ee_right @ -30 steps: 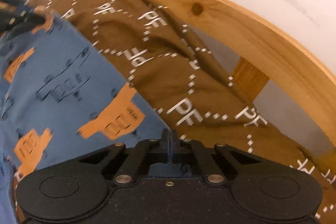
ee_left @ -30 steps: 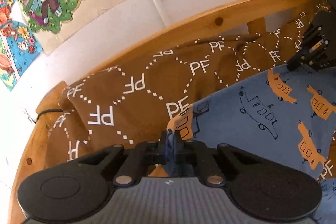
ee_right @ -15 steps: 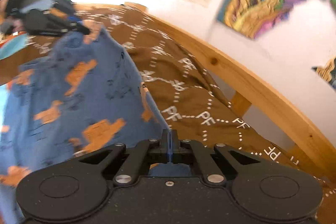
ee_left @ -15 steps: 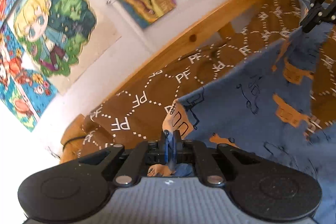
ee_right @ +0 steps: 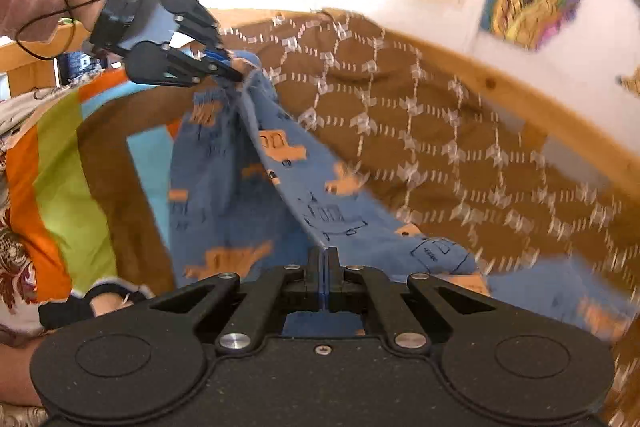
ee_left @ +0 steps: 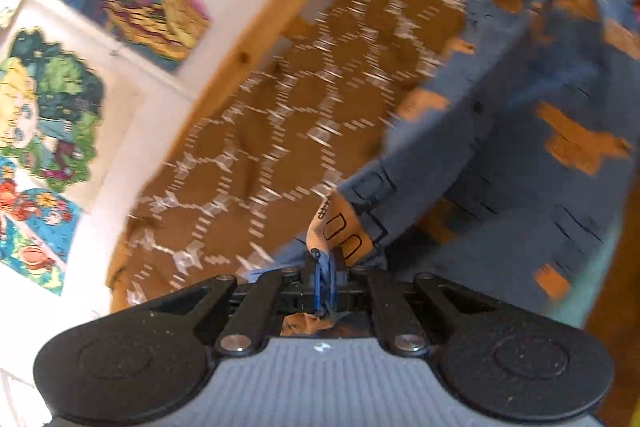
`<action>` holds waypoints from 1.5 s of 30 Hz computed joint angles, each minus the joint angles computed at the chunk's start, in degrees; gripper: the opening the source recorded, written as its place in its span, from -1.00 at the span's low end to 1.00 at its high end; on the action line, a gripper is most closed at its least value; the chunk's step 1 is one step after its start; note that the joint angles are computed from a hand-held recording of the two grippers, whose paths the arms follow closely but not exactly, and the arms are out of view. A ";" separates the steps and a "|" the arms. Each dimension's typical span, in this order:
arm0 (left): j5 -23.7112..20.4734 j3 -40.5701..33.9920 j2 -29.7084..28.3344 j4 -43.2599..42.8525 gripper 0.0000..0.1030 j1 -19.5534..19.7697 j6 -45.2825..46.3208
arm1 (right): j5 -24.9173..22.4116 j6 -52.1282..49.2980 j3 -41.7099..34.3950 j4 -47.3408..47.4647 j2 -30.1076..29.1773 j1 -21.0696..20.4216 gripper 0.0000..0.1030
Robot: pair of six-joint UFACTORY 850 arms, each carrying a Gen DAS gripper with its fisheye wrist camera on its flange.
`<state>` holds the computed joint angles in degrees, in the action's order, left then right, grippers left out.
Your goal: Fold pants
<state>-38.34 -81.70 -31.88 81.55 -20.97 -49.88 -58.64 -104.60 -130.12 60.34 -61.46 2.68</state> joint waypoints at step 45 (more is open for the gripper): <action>-2.80 5.87 -0.16 -2.59 -0.52 -2.39 2.39 | 8.37 -9.66 21.78 -5.43 8.96 0.96 -0.91</action>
